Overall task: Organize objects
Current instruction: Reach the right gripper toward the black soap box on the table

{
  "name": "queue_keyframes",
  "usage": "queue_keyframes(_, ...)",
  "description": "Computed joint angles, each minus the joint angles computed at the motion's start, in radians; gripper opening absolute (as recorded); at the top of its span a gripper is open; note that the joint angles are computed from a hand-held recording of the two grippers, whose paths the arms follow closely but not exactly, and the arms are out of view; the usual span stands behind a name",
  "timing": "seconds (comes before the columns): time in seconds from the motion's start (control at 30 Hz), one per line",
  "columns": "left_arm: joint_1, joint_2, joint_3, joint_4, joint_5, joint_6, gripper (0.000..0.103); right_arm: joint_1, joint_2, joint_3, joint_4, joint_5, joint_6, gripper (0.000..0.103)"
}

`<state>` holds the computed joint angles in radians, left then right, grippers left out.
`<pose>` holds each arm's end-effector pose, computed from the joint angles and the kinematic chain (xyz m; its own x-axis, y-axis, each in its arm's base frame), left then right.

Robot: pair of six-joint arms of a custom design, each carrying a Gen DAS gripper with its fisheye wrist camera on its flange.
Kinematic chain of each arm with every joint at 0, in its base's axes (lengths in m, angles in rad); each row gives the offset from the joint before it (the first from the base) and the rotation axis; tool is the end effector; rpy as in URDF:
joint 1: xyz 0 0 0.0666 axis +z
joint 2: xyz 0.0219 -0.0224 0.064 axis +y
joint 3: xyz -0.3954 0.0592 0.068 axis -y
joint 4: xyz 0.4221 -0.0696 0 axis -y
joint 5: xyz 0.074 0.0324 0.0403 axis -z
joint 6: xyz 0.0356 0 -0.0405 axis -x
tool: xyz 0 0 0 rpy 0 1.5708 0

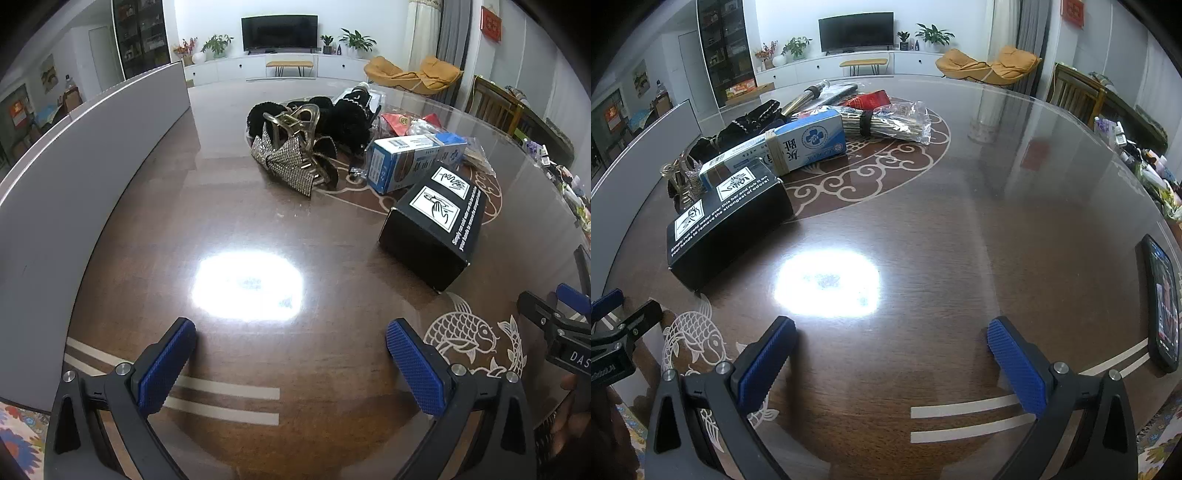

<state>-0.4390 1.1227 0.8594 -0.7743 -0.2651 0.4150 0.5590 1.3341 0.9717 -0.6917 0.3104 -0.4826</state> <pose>0.3426 -0.1510 0.3131 -0.8301 -0.0401 -0.5561 -0.0492 0.9988 0.0015 0.3816 0.2254 0.2874 -0.8279 0.0033 -0.5608 0.0081 0.9999 -0.0060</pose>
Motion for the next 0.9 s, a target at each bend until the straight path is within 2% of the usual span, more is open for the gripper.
queue_keyframes(0.37, 0.051, -0.03, -0.015, -0.029, 0.053, -0.065, 0.103, 0.002, -0.012, -0.017, 0.022, 0.003, 0.017, 0.103)
queue_keyframes(0.43, 0.06, -0.036, -0.02, -0.027, 0.059, -0.077, 0.103, 0.002, -0.006, -0.004, -0.004, 0.001, 0.005, 0.103)
queue_keyframes(0.53, 0.068, -0.049, -0.032, -0.017, 0.069, -0.1, 0.103, 0.004, 0.017, 0.042, -0.075, -0.05, -0.009, 0.103)
queue_keyframes(0.6, 0.071, -0.058, -0.04, -0.011, 0.068, -0.103, 0.103, 0.017, 0.014, 0.052, -0.048, -0.108, 0.003, 0.103)
queue_keyframes(0.7, 0.071, -0.066, -0.048, -0.003, 0.064, -0.103, 0.103, 0.056, 0.039, 0.1, -0.016, -0.119, 0.043, 0.103)
queue_keyframes(0.9, 0.075, -0.066, -0.044, -0.008, 0.074, -0.118, 0.103, 0.084, 0.18, 0.262, -0.006, -0.188, 0.099, 0.103)
